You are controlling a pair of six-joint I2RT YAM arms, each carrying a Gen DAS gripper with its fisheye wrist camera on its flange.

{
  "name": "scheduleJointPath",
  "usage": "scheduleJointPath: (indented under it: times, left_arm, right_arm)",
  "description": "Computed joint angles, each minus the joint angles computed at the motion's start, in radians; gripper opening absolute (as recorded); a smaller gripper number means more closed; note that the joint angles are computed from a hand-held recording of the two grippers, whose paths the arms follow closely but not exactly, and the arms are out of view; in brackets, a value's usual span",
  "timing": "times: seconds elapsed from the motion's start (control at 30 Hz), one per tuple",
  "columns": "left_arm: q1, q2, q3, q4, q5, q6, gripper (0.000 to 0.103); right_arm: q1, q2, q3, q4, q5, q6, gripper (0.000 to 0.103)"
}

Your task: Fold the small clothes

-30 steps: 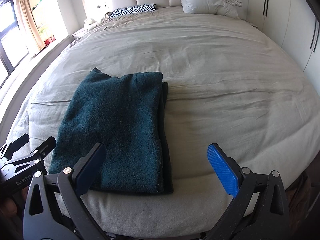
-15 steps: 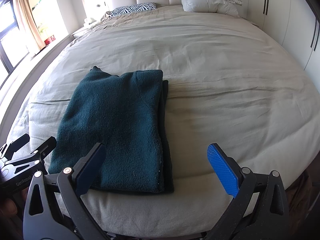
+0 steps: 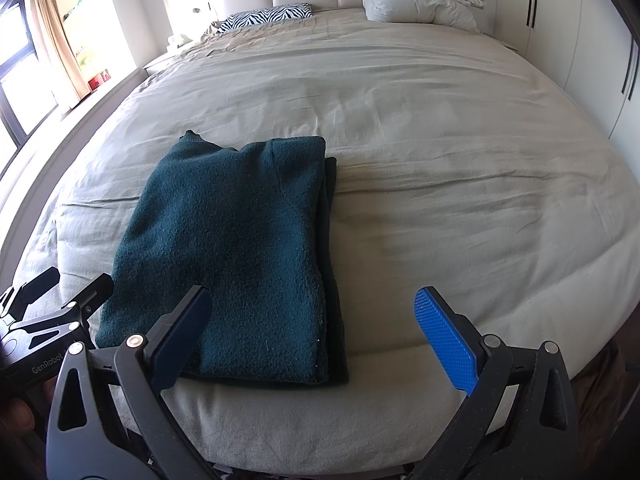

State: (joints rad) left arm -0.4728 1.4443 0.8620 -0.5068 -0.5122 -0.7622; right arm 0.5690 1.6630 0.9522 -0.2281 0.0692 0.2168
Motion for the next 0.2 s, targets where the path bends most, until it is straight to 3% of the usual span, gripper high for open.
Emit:
scheduleJointPath:
  times: [0.2]
  left_arm:
    - [-0.007, -0.013, -0.013, 0.014, -0.008, 0.015, 0.103]
  right_arm:
    - [-0.006, 0.002, -0.004, 0.003, -0.008, -0.001, 0.103]
